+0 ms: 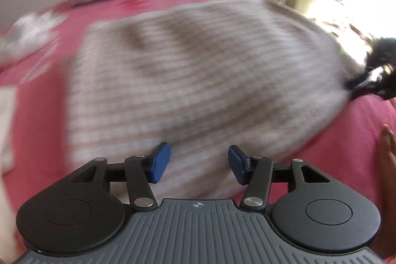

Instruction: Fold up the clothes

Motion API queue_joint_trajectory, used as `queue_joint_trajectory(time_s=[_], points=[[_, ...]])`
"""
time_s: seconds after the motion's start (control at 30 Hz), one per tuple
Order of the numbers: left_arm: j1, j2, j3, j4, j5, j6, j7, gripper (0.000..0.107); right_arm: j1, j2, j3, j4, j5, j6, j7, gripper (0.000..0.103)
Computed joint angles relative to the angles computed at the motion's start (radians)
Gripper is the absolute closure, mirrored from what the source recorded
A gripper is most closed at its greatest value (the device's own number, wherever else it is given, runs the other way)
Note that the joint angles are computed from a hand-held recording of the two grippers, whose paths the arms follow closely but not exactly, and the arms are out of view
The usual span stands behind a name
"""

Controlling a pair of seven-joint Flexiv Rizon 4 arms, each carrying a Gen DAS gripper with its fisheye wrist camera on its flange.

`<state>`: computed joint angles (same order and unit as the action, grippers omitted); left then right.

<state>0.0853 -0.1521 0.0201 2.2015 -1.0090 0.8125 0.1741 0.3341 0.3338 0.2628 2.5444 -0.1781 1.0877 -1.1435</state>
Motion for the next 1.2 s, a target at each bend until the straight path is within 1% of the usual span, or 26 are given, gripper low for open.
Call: queue_joint_trajectory(time_s=[0.07, 0.13, 0.17, 0.2, 0.23, 0.27, 0.3, 0.33, 0.4, 0.47, 0.5, 0.57, 0.63, 0.67, 0.77, 0.8, 0.83, 0.87, 0.9, 0.93, 0.97, 1.0, 1.03, 1.07, 1.13, 1.2], points=[[0.046, -0.044, 0.023, -0.096, 0.093, -0.121, -0.133, 0.069, 0.018, 0.059, -0.035, -0.025, 0.07, -0.129, -0.065, 0.088], [0.071, -0.06, 0.029, -0.172, 0.18, -0.198, -0.212, 0.069, 0.013, 0.092, -0.056, -0.066, 0.095, -0.253, -0.122, 0.088], [0.068, -0.052, 0.024, -0.181, 0.195, -0.175, -0.207, 0.067, 0.007, 0.088, -0.058, -0.102, 0.08, -0.313, -0.151, 0.086], [0.05, -0.028, 0.013, -0.164, 0.187, -0.093, -0.164, 0.055, 0.001, 0.082, -0.06, -0.138, 0.064, -0.371, -0.18, 0.086], [0.035, -0.015, 0.0, -0.16, 0.178, -0.035, -0.126, 0.053, -0.006, 0.075, -0.061, -0.174, 0.047, -0.427, -0.208, 0.086], [0.029, -0.015, -0.008, -0.184, 0.188, -0.041, -0.122, 0.053, -0.012, 0.065, -0.061, -0.21, 0.03, -0.48, -0.236, 0.086], [0.028, -0.021, -0.013, -0.223, 0.211, -0.084, -0.142, 0.053, -0.017, 0.043, -0.064, -0.244, 0.017, -0.489, -0.253, 0.086], [0.024, -0.03, -0.019, -0.258, 0.233, -0.114, -0.174, 0.053, -0.021, 0.014, -0.068, -0.278, 0.008, -0.474, -0.263, 0.086], [-0.004, -0.055, -0.033, -0.319, 0.294, -0.124, -0.267, 0.053, -0.03, -0.049, -0.07, -0.34, -0.019, -0.432, -0.271, 0.084], [-0.032, -0.079, -0.048, -0.35, 0.344, -0.092, -0.3, 0.053, -0.037, -0.141, -0.056, -0.39, -0.088, -0.372, -0.243, 0.077], [-0.046, -0.091, -0.057, -0.359, 0.361, -0.068, -0.314, 0.053, -0.035, -0.193, -0.053, -0.412, -0.128, -0.343, -0.234, 0.076], [-0.069, -0.121, -0.074, -0.369, 0.376, -0.022, -0.345, 0.053, -0.033, -0.274, -0.053, -0.435, -0.216, -0.275, -0.221, 0.076], [-0.07, -0.153, -0.092, -0.383, 0.36, -0.034, -0.379, 0.053, -0.038, -0.332, -0.067, -0.438, -0.272, -0.177, -0.207, 0.076], [-0.064, -0.167, -0.102, -0.383, 0.339, -0.043, -0.373, 0.053, -0.045, -0.35, -0.077, -0.43, -0.273, -0.122, -0.205, 0.076], [-0.047, -0.211, -0.119, -0.38, 0.28, -0.024, -0.341, 0.053, -0.078, -0.368, -0.1, -0.367, -0.264, 0.032, -0.185, 0.076], [-0.042, -0.241, -0.113, -0.401, 0.286, -0.02, -0.369, 0.052, -0.094, -0.366, -0.112, -0.339, -0.274, 0.061, -0.159, 0.076], [-0.022, -0.272, -0.115, -0.435, 0.275, -0.051, -0.4, 0.055, -0.114, -0.361, -0.126, -0.311, -0.29, 0.08, -0.123, 0.076], [0.01, -0.306, -0.123, -0.482, 0.248, -0.115, -0.438, 0.058, -0.137, -0.352, -0.136, -0.285, -0.259, 0.122, -0.113, 0.075], [0.028, -0.333, -0.127, -0.52, 0.231, -0.145, -0.48, 0.062, -0.159, -0.341, -0.143, -0.264, -0.19, 0.172, -0.128, 0.067], [0.036, -0.349, -0.126, -0.546, 0.222, -0.147, -0.522, 0.063, -0.176, -0.331, -0.151, -0.255, -0.169, 0.19, -0.11, 0.066], [0.044, -0.358, -0.131, -0.561, 0.206, -0.139, -0.547, 0.062, -0.193, -0.322, -0.158, -0.251, -0.18, 0.191, -0.069, 0.073], [0.051, -0.361, -0.139, -0.567, 0.183, -0.12, -0.559, 0.058, -0.21, -0.314, -0.165, -0.248, -0.192, 0.191, -0.028, 0.074], [0.057, -0.362, -0.147, -0.571, 0.168, -0.113, -0.56, 0.057, -0.228, -0.306, -0.172, -0.246, -0.203, 0.19, 0.013, 0.075], [0.063, -0.361, -0.156, -0.573, 0.16, -0.117, -0.551, 0.057, -0.233, -0.308, -0.172, -0.255, -0.174, 0.2, 0.013, 0.074], [0.068, -0.355, -0.17, -0.569, 0.14, -0.113, -0.516, 0.055, -0.227, -0.322, -0.167, -0.289, -0.065, 0.228, -0.04, 0.074], [0.055, -0.344, -0.177, -0.531, 0.118, -0.044, -0.444, 0.054, -0.216, -0.346, -0.155, -0.313, 0.009, 0.277, -0.127, 0.074]])
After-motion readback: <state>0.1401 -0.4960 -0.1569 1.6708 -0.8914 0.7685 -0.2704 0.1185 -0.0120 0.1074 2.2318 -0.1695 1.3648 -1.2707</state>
